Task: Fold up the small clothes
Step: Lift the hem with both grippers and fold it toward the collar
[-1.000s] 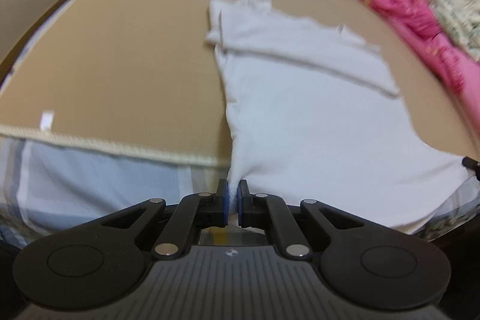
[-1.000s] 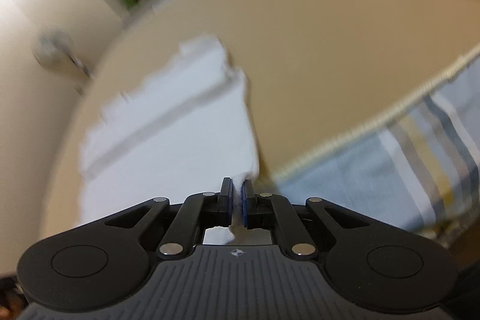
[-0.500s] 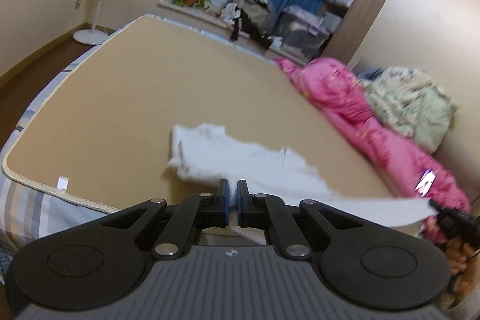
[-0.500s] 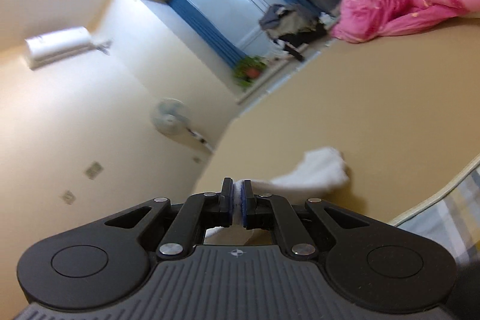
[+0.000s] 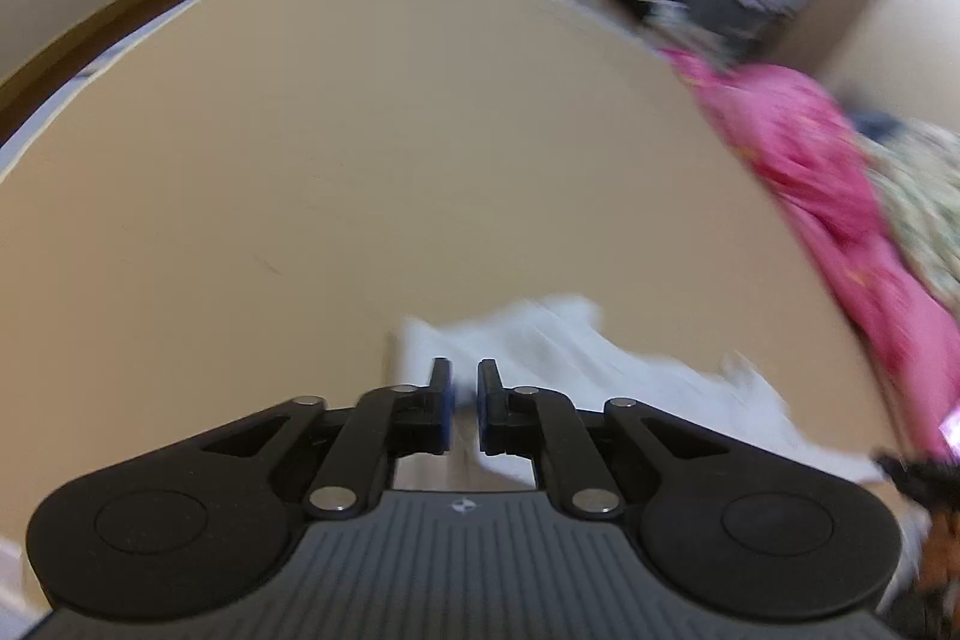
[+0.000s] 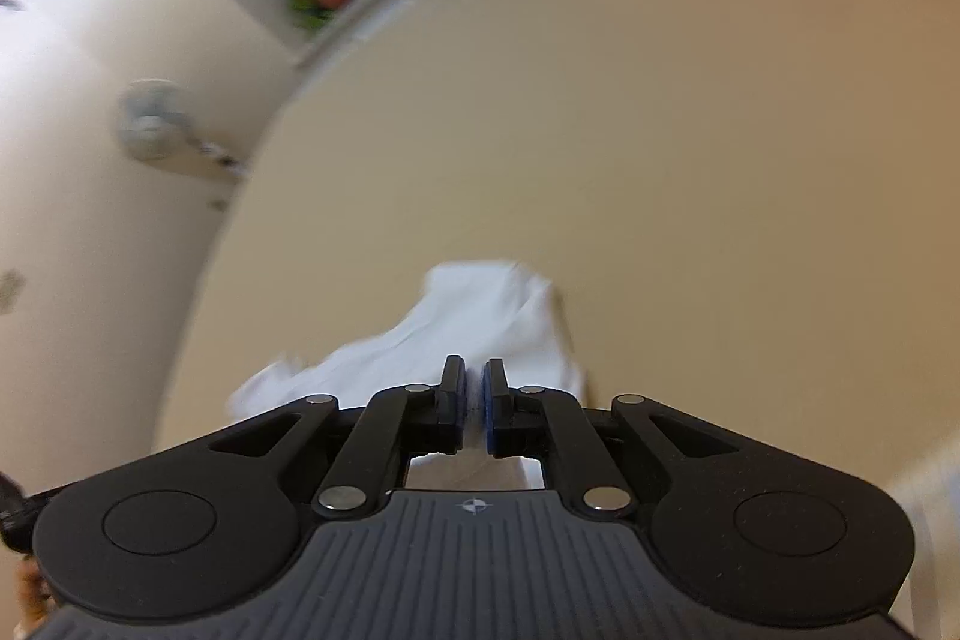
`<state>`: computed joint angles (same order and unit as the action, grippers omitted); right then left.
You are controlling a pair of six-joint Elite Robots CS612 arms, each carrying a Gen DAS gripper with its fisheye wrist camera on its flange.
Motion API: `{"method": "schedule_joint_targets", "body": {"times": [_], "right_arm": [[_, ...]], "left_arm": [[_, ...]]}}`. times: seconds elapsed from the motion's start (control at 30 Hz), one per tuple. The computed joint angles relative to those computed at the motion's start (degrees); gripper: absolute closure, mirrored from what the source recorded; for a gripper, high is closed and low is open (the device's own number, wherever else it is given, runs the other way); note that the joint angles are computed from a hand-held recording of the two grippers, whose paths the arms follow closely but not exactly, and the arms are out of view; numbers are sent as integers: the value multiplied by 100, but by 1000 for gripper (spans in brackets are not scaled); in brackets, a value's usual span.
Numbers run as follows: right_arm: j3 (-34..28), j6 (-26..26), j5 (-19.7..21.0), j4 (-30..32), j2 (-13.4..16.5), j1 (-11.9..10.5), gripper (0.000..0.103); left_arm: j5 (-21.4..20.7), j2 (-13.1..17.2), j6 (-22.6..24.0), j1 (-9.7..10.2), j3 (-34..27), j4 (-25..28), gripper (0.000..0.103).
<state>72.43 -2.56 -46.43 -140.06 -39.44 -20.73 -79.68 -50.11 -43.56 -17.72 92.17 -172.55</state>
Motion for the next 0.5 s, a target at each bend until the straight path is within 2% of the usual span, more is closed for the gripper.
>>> {"method": "schedule_joint_targets", "body": {"times": [0.03,0.07,0.1,0.13,0.2,0.23,0.3,0.33,0.43,0.5], "right_arm": [[-97,139,-162,-124,119,38,93],[-120,275,-339,-398,205,81,93],[-54,333,-485,-585,223,96,93],[-46,320,-516,-531,243,92,91],[-92,114,-599,-109,247,107,90],[-63,-31,-453,-220,244,95,83],[-30,-378,-458,-379,232,140,69],[-81,-604,-483,-261,256,178,67],[-251,-1036,-607,25,344,295,67],[-398,-1171,-591,12,450,375,67]], "left_arm": [[24,112,-152,51,-91,-41,85],[-48,196,-244,92,-70,-312,81],[-162,224,-329,123,-46,-344,76],[-331,245,-355,159,-75,-136,76],[-436,267,-109,165,-123,-22,76],[-462,287,76,161,-151,-21,72],[-528,349,347,154,-244,59,64],[-541,393,437,153,-323,177,64],[-395,533,529,141,-522,416,64],[-518,600,562,165,-593,419,64]]}}
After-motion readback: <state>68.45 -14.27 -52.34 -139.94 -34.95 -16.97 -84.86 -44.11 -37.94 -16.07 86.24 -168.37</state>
